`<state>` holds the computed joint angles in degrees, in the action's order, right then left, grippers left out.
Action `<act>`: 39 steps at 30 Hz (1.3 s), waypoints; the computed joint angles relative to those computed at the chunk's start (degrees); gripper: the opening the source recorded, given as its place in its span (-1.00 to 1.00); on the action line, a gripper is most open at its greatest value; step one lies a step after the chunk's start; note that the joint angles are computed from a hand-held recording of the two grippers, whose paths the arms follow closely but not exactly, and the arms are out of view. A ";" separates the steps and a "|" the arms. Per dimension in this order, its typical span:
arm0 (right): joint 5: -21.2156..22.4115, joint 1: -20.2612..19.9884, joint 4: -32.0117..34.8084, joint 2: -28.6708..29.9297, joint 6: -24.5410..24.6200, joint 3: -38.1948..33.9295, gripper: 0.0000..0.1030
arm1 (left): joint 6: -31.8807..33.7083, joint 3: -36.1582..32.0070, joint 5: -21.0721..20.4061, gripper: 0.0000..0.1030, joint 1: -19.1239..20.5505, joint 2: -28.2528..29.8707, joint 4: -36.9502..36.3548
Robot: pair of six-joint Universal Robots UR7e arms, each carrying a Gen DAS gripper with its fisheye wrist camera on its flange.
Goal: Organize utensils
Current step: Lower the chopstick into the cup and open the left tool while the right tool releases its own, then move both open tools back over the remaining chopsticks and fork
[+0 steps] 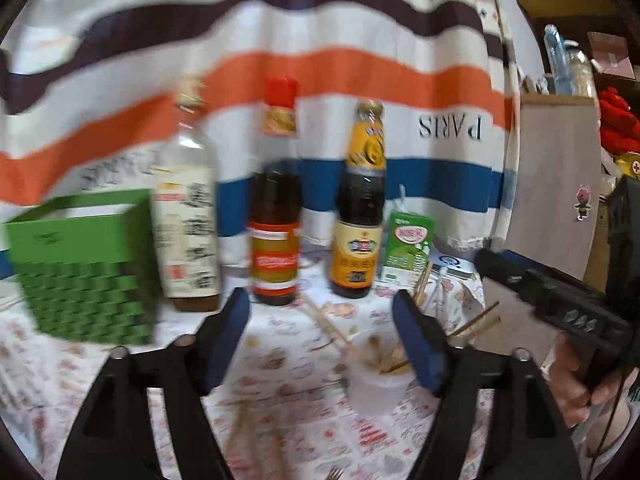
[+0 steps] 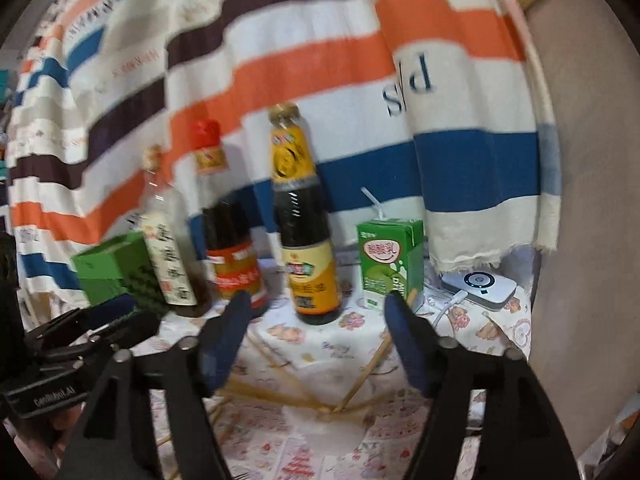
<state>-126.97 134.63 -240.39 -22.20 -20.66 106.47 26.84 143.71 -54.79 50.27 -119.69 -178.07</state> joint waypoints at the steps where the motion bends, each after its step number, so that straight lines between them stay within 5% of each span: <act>1: 0.71 0.48 -1.81 0.16 0.08 1.14 0.64 | 0.42 1.32 0.38 0.63 -0.75 -3.76 1.24; 10: -2.54 5.15 -3.75 3.17 5.13 0.88 1.00 | 1.13 7.22 19.44 0.97 -15.97 -27.27 13.34; 13: -3.02 5.55 -0.34 3.66 7.22 0.92 1.00 | 1.36 7.66 21.07 0.99 -16.88 -30.85 15.18; 16: -1.87 4.83 -1.42 5.40 8.30 0.64 1.00 | 2.99 8.14 18.80 0.99 -12.14 -28.80 11.57; 21: -2.11 2.61 -2.37 8.07 7.31 -0.50 1.00 | 7.29 8.18 6.37 0.99 3.16 -20.31 0.13; 25: -4.69 1.43 3.16 9.13 4.84 -1.71 1.00 | 7.89 7.26 2.48 0.99 10.67 -12.70 -6.64; 31: -0.84 -1.44 13.53 7.46 12.95 0.32 1.00 | 4.46 5.12 -0.63 0.99 18.04 -6.80 -5.41; 35: 0.38 -2.35 16.04 7.26 15.38 0.73 1.00 | -2.39 1.39 -2.57 0.99 22.52 -4.68 4.10; 39: 0.89 -3.39 19.78 6.60 18.60 1.06 1.00 | -7.51 -1.89 -8.83 0.99 28.47 -2.37 8.45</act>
